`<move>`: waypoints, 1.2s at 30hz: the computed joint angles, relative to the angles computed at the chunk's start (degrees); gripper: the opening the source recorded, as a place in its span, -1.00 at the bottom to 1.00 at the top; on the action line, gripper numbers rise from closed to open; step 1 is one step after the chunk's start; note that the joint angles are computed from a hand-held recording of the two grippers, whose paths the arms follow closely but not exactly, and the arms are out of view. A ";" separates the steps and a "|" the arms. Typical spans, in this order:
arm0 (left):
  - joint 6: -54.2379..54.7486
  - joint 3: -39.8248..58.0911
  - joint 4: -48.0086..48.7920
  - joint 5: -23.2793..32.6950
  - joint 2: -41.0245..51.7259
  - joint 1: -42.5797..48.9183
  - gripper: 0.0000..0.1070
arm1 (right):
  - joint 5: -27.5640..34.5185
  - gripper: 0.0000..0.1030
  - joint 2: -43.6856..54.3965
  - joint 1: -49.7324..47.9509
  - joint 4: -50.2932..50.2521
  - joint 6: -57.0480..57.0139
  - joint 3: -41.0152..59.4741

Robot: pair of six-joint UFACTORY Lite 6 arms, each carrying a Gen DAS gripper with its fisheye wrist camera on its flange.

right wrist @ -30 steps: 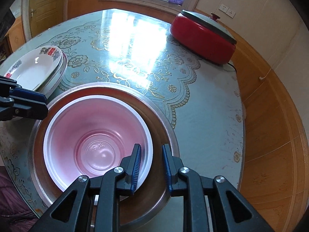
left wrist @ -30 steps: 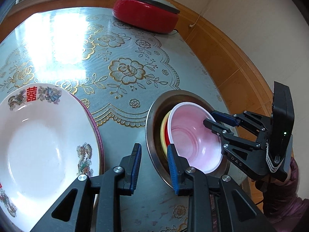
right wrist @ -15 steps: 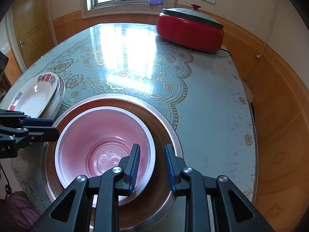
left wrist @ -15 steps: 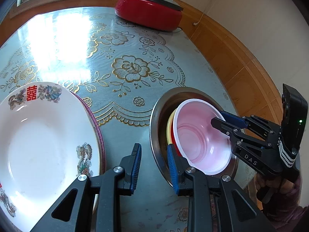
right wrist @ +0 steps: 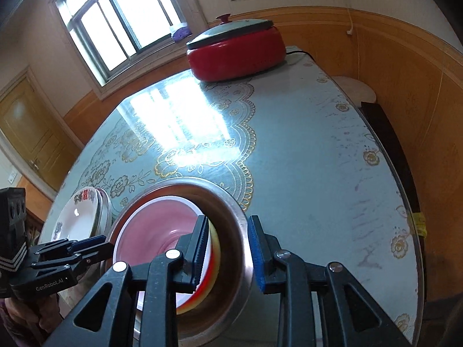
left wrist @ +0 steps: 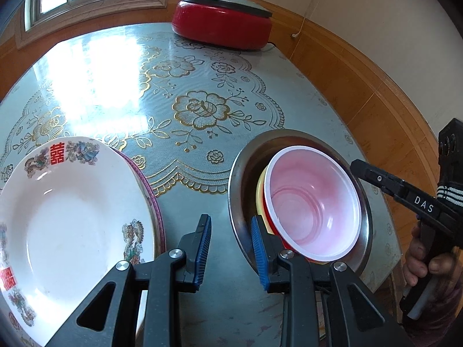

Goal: Organize plates and bowls
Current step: 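Close the left gripper on the steel bowl rim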

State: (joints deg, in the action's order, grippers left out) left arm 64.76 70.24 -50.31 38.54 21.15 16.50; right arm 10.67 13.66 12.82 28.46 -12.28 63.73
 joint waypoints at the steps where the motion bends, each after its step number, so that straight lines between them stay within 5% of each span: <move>1: 0.09 -0.03 0.10 -0.08 0.16 -0.20 -0.46 | -0.13 -0.43 -0.63 -0.52 1.51 -0.90 -0.94; 17: 0.28 2.68 0.76 0.85 4.85 -2.26 -0.48 | 0.71 -0.42 -2.10 -4.24 22.98 -18.30 -7.19; 21: 0.09 3.68 0.76 0.33 6.27 -3.08 -0.51 | -0.24 -0.59 -1.86 -3.80 31.76 -27.41 -7.83; 32: -1.79 7.20 0.00 -4.04 9.10 -6.87 -0.55 | -2.58 -0.70 4.12 -3.04 7.26 -4.51 0.12; 36: -1.08 6.29 0.09 -4.84 8.09 -6.96 -0.52 | 0.92 -0.56 5.84 -4.51 5.08 -2.15 3.04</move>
